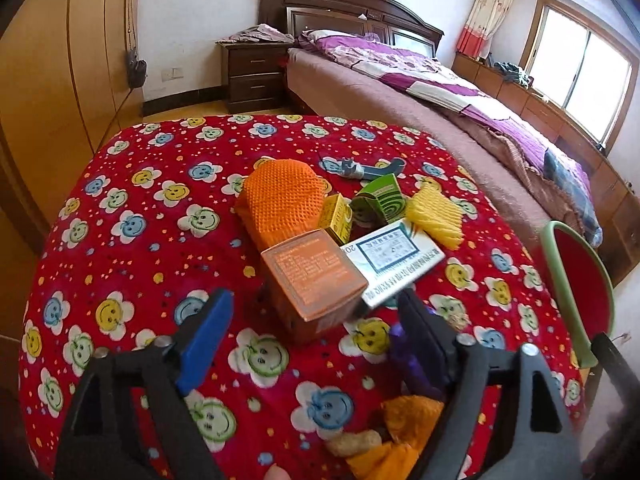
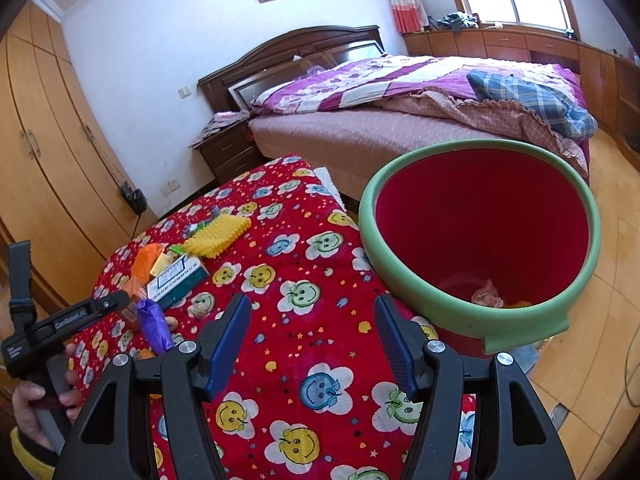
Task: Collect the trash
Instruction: 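Grasp the orange box with the left tool while the right tool grasps the purple bag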
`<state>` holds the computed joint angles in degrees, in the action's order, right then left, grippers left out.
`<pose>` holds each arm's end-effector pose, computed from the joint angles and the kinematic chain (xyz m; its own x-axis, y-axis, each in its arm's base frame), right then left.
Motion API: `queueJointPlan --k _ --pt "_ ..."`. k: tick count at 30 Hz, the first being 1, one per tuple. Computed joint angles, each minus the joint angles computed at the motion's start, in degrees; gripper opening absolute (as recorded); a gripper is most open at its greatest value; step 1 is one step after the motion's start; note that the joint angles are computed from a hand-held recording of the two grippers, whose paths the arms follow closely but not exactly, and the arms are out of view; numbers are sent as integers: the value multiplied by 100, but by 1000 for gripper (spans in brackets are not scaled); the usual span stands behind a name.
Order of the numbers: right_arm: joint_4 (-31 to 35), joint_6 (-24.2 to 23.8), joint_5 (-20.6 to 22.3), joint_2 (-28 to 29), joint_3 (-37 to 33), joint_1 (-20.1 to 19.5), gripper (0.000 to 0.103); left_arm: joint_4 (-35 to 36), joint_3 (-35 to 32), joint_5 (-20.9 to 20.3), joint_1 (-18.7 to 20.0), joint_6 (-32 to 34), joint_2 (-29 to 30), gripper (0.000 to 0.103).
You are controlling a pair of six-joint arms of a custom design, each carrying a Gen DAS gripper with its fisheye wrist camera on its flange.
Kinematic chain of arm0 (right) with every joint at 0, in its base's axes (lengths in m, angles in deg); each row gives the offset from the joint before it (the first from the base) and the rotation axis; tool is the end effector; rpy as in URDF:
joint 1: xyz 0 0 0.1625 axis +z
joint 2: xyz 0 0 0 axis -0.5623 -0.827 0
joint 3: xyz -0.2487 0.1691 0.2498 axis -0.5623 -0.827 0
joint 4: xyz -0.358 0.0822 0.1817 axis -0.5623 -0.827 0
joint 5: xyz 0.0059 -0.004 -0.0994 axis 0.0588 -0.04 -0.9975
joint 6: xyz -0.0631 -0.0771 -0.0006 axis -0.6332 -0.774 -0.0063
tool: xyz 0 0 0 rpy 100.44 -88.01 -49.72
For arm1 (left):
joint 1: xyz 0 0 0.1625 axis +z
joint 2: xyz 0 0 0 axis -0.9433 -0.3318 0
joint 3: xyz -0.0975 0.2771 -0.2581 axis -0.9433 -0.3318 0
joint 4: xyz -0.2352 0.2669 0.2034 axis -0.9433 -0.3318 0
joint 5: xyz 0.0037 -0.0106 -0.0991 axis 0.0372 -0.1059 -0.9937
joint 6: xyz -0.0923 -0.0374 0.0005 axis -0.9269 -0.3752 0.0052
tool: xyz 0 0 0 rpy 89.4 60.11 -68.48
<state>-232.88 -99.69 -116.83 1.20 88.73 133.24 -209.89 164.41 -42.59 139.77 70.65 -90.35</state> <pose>0.1930 -0.6005 0.0780 -0.8973 -0.0509 0.4385 -0.3596 0.6605 -0.6591 -0.0464 -0.6934 0.2051 -0.8010 -0.1124 -0.5879 0.3332 0.7322 -0.5940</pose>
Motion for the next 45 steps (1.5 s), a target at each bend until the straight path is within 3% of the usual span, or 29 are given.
queueJointPlan --k 8,11,14,18,28,45 --pt "137 37 33 18 -54 -56 65 -70 -394 216 129 200 393 86" --pt "176 71 38 24 -69 -79 65 124 -447 166 181 -65 394 75" --pt "225 110 71 29 -80 -92 65 258 -428 -278 278 -381 287 64" --pt "257 94 86 40 -75 -70 65 179 -326 -298 257 -319 221 59" --pt "297 -14 217 99 -73 118 65 -211 372 -558 98 -101 -303 57" --pt "1298 -89 319 646 -763 503 65 -851 1211 -83 100 23 -969 57"
